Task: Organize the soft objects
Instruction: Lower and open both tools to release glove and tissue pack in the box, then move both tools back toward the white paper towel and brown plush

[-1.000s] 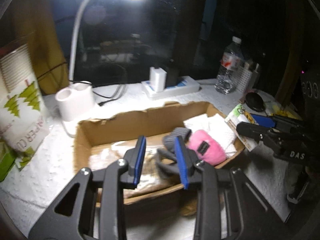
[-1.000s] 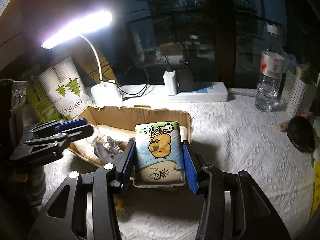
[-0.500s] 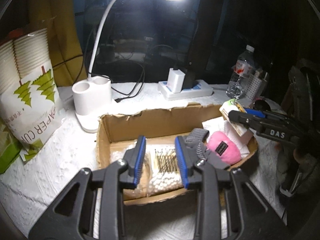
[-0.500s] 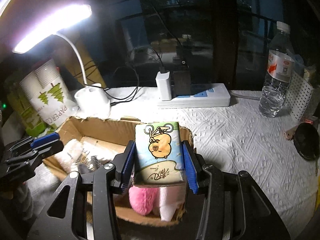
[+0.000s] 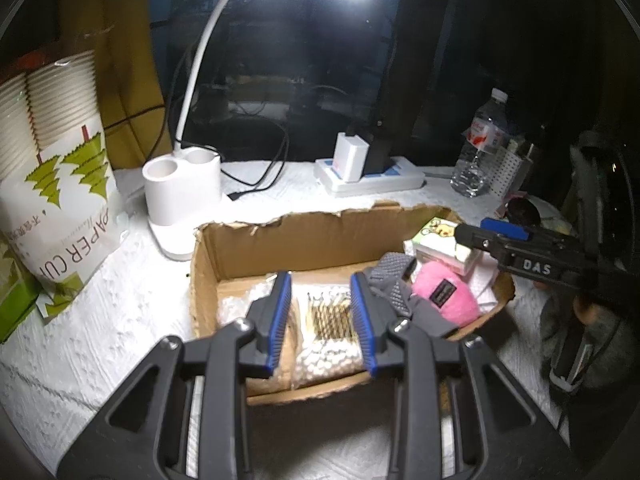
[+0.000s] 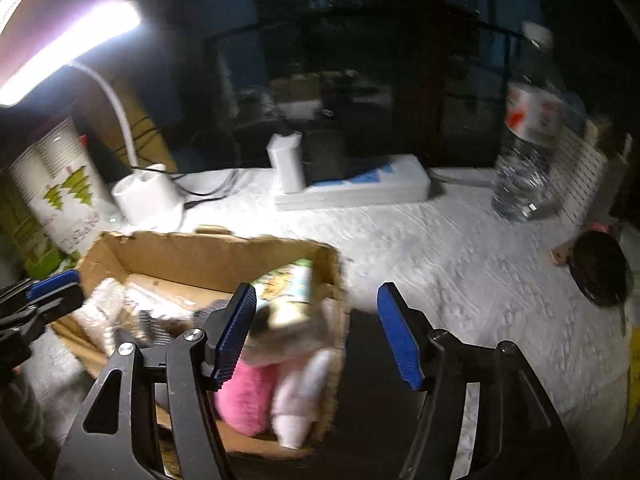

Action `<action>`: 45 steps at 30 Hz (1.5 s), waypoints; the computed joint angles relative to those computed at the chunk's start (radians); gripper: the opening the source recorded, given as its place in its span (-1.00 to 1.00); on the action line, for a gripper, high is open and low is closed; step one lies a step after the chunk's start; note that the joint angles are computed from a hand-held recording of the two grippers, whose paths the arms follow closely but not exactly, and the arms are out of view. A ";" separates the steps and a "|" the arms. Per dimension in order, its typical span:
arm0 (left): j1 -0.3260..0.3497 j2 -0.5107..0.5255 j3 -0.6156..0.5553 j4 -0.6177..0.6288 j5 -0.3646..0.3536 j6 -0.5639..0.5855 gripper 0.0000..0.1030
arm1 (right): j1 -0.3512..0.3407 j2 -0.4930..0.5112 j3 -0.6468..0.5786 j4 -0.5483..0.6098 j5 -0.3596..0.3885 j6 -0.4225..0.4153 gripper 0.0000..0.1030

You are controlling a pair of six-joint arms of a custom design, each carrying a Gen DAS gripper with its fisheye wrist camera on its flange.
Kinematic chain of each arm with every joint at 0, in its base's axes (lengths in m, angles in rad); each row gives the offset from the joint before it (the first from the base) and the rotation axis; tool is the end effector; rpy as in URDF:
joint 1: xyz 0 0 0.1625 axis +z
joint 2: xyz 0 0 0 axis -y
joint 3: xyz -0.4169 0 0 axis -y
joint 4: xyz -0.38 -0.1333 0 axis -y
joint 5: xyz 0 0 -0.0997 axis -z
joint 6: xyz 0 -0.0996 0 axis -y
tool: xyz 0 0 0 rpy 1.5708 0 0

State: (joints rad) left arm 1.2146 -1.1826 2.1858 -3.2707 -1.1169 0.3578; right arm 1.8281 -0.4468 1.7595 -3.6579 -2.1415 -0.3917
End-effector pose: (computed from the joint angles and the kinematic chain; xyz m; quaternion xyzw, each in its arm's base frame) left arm -0.0071 -0.5266 0.2233 0.2481 0.8849 -0.3324 0.2118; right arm 0.2303 -0.5628 -0.0150 0.1826 -0.8760 0.3440 0.2844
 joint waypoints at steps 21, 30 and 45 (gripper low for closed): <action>-0.047 -0.063 0.083 -0.011 0.021 -0.009 -0.37 | 0.029 -0.025 0.085 -0.059 -0.032 0.008 0.31; -0.080 -0.127 0.154 -0.014 0.032 -0.022 -0.37 | 0.088 -0.038 0.152 -0.093 -0.046 0.033 0.31; -0.090 -0.247 0.256 -0.029 0.041 -0.042 0.41 | 0.158 -0.023 0.212 -0.106 -0.071 0.091 0.31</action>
